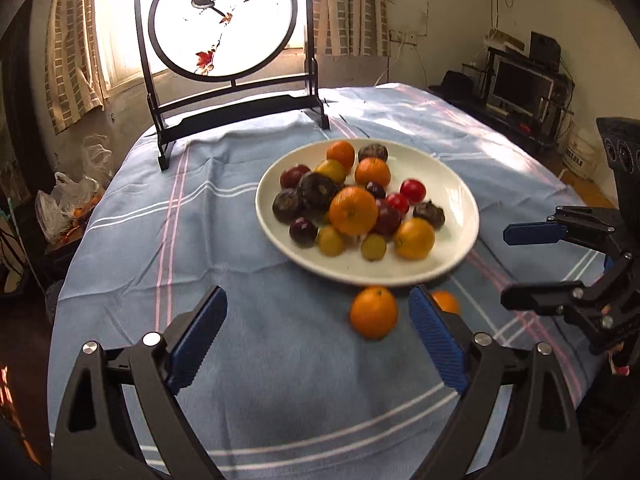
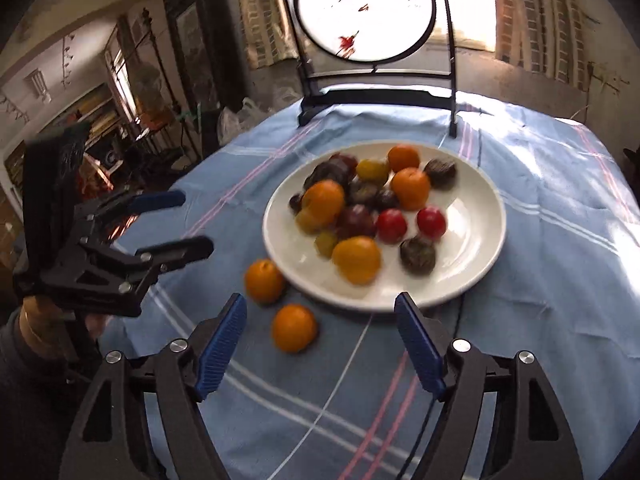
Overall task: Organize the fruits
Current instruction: 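Grasp an orange with the right tool while the left grasps the last orange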
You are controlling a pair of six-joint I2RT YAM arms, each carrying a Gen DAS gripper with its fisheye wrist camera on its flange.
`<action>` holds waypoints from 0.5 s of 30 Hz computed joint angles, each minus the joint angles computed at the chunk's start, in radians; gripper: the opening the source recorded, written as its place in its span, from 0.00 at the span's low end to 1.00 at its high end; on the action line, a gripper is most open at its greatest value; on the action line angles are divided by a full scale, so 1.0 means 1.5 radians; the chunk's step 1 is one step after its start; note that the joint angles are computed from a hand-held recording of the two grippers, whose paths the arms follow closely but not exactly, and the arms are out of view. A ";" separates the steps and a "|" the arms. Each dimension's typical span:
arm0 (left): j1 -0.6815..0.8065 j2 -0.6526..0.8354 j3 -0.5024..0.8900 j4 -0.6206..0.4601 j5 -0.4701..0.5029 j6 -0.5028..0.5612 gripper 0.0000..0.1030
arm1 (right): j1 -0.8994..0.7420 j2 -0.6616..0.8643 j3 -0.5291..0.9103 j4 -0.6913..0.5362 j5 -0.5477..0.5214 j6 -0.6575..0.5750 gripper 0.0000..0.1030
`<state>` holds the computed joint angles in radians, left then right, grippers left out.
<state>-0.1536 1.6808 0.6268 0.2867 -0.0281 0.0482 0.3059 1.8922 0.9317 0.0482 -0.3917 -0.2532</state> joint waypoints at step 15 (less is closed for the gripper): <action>-0.035 0.038 -0.056 0.066 -0.060 0.001 0.87 | 0.047 0.102 0.044 0.026 0.063 0.069 0.33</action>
